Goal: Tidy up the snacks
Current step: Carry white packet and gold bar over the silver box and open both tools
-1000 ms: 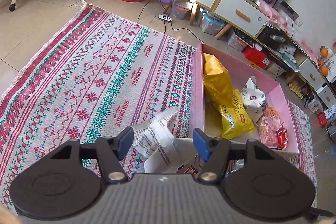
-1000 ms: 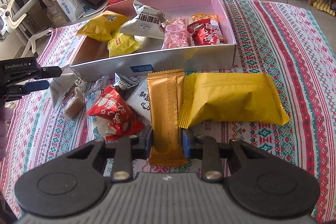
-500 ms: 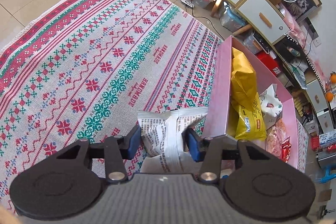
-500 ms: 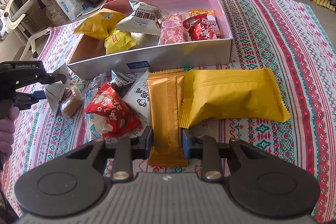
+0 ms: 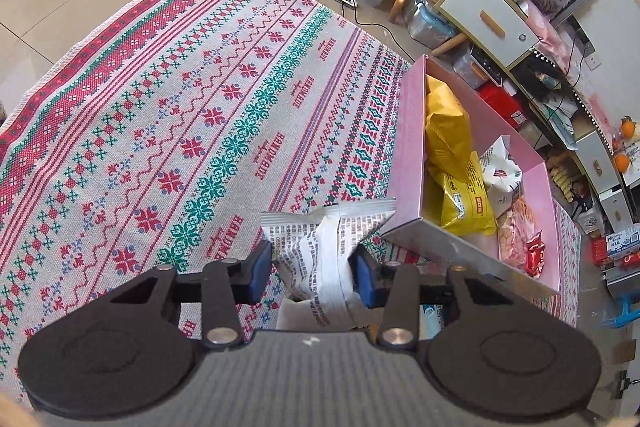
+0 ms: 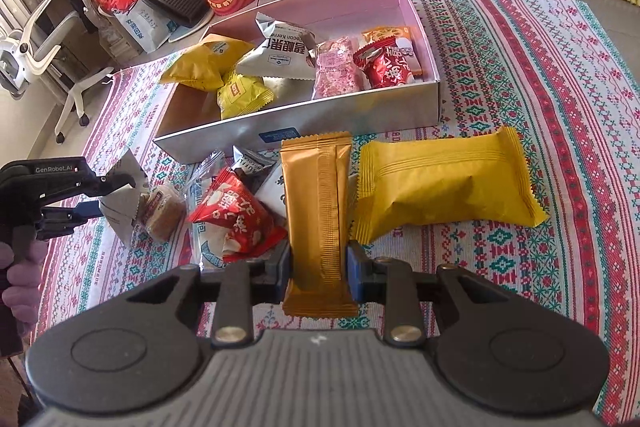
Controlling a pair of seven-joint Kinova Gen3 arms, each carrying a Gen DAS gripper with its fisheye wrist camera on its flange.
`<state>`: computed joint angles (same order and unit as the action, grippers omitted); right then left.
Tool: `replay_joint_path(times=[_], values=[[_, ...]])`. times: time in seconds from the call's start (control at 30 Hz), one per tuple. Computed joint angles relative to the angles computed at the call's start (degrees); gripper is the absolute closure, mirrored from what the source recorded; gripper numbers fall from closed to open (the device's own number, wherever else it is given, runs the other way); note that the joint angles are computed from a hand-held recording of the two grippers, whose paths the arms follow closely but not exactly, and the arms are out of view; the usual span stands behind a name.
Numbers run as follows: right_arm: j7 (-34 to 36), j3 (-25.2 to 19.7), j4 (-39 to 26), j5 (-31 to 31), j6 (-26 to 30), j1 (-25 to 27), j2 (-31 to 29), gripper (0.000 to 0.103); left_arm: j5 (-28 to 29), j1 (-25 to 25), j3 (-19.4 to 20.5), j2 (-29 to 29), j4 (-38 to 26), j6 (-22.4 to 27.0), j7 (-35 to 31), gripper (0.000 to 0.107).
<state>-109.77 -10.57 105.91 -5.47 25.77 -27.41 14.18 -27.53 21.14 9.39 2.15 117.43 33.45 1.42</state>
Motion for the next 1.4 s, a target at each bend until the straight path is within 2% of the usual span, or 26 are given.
replay_joint_path(times=[0.2,0.33,0.57,0.7,0.93,1.13,1.4], values=[[2.7,-1.3,0.3,-3.3,-0.8,2.1,-1.1,0.077,-3.8,1.0,1.4,-1.3,-0.8,1.5,1.7,0.058],[2.9,-0.8,0.3,-3.2,-1.5,1.9,-1.9,0.077,-6.1,1.5,2.4,-1.4,-1.6,1.5,2.2,0.058],[2.0,0.2,-0.7,-2.7,-1.4,2.4,-2.2,0.077,-6.8,2.8,2.7,-0.2,-4.0,0.9,-0.1,0.058],[1.8,0.6,-2.3,-2.0,-0.4,2.7,-2.0,0.077,-8.5,4.3,2.5,1.3,-6.8,2.4,-2.2,0.058],[5.3,-0.3,-6.4,-5.8,1.1,6.1,0.0,0.077,-9.7,6.5,0.4,4.5,-11.5,3.9,-5.7,0.058],[5.7,0.7,-11.4,-5.0,2.2,6.0,3.3,0.077,-9.7,7.1,-2.8,7.7,-14.4,1.4,-5.8,0.058],[6.3,1.2,-16.9,-4.7,3.4,6.2,8.2,0.077,-9.2,8.2,-6.5,13.4,-21.1,2.5,-12.4,0.058]])
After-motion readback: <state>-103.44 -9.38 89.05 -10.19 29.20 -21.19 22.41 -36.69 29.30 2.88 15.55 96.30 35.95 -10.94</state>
